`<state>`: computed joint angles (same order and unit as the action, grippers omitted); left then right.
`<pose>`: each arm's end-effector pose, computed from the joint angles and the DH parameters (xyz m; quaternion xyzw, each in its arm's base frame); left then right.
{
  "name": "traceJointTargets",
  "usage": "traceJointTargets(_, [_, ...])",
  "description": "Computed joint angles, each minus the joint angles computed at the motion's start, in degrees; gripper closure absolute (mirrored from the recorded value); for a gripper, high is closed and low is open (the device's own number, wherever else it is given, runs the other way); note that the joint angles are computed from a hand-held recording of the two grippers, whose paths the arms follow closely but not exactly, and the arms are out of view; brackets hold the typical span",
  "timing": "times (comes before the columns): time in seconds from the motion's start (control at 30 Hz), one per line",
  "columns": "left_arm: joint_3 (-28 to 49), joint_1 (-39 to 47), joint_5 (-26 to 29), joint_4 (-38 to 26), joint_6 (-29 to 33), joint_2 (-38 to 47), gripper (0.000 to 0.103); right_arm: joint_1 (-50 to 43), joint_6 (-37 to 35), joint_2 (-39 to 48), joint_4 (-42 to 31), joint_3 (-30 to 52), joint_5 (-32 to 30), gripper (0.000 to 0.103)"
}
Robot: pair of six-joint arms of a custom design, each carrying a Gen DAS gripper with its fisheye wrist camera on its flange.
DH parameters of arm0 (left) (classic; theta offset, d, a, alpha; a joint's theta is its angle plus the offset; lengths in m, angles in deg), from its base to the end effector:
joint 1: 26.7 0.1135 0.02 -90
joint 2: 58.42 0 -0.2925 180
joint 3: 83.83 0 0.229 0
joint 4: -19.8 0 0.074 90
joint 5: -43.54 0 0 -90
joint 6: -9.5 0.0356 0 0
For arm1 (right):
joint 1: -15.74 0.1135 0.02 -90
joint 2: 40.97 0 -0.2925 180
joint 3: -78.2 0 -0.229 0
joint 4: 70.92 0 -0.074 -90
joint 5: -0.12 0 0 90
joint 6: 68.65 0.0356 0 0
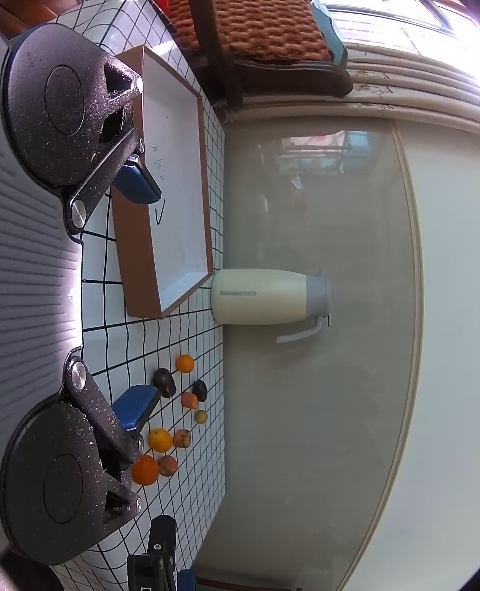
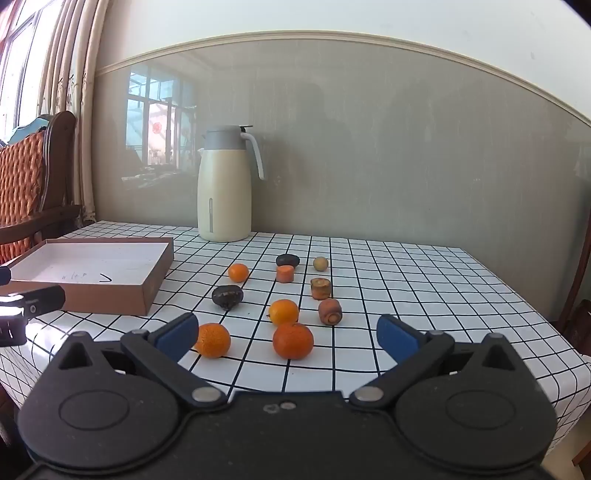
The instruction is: Organize fruits
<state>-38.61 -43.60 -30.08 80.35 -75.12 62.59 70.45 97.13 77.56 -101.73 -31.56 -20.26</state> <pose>0.3140 -0.1059 0.1138 0.2368 0.7550 -0.1729 0.5865 0.2170 0.2488 0.1147 0.2027 0.7936 -0.1671 0.5487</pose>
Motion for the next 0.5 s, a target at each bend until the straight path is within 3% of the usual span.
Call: traceJointTargets(0.5, [0.34,-0.11,-0.57,-0.94,0.52,-0.07,0.0,-0.05,-0.1,-0.04,0.84,-0.21,-0.16,0.006])
